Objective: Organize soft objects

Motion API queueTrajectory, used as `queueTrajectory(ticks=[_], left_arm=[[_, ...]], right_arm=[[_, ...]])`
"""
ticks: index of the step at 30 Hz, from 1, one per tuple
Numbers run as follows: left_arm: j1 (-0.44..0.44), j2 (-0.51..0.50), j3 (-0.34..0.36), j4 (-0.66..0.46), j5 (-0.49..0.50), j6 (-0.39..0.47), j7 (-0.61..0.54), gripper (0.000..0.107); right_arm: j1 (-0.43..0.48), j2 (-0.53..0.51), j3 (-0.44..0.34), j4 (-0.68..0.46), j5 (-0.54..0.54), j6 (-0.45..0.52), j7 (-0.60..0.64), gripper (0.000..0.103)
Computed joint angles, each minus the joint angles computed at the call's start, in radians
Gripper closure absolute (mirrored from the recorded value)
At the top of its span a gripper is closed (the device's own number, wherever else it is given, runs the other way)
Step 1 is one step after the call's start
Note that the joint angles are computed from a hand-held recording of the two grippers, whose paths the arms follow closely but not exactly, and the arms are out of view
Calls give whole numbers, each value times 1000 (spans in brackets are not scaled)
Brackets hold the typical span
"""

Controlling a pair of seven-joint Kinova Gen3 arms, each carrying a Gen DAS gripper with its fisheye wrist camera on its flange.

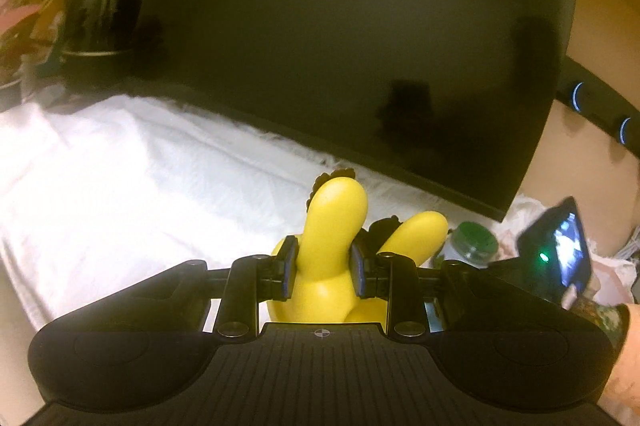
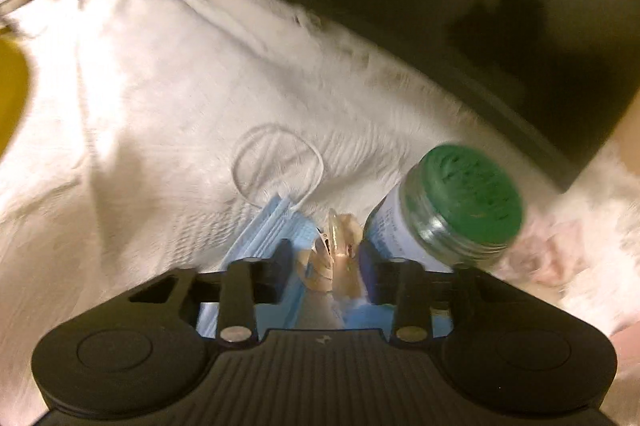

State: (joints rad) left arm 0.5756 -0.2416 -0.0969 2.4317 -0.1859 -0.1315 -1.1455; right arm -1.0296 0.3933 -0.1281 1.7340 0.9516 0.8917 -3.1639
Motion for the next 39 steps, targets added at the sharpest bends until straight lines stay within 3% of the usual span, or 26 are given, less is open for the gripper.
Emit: queueTrajectory(ticks=[2,4,11,15,18,22,25,28,32,39], left_arm=[[-40,0,40,4,21,9,-9,77],[-65,-3,64,10,40,12,-19,77],[-110,12,119,-44,79,-19,-51,77],[-186,54,236,-137,97,-42,-73,77],[-129,93,233,-220,-12,-62,29,77],[-148,153,353,-335,-175,-84,150,77],[-52,230,352,-431,-297,-106,262,77],[36,306,347,-513,-419,-123,371,77],[13,418,503,-624,-558,-99,466,77],[15,575,693,-731,-557,-16,418,76]], right_arm=[[-4,-8,11,16,18,-26,2,89],[14,-32,-31,36,58,-14,-41,89],[290,-348,-352,239,214,-117,-272,89],[348,-493,-452,244,165,17,-249,89],[463,-594,-590,246,119,139,-206,89],[637,-739,-763,240,-12,302,-136,89],[701,-862,-817,239,-118,424,-95,89],[721,-959,-837,232,-201,546,-57,89],[691,-1056,-819,222,-286,707,-24,89],[454,-1041,-814,246,-348,957,-213,89]])
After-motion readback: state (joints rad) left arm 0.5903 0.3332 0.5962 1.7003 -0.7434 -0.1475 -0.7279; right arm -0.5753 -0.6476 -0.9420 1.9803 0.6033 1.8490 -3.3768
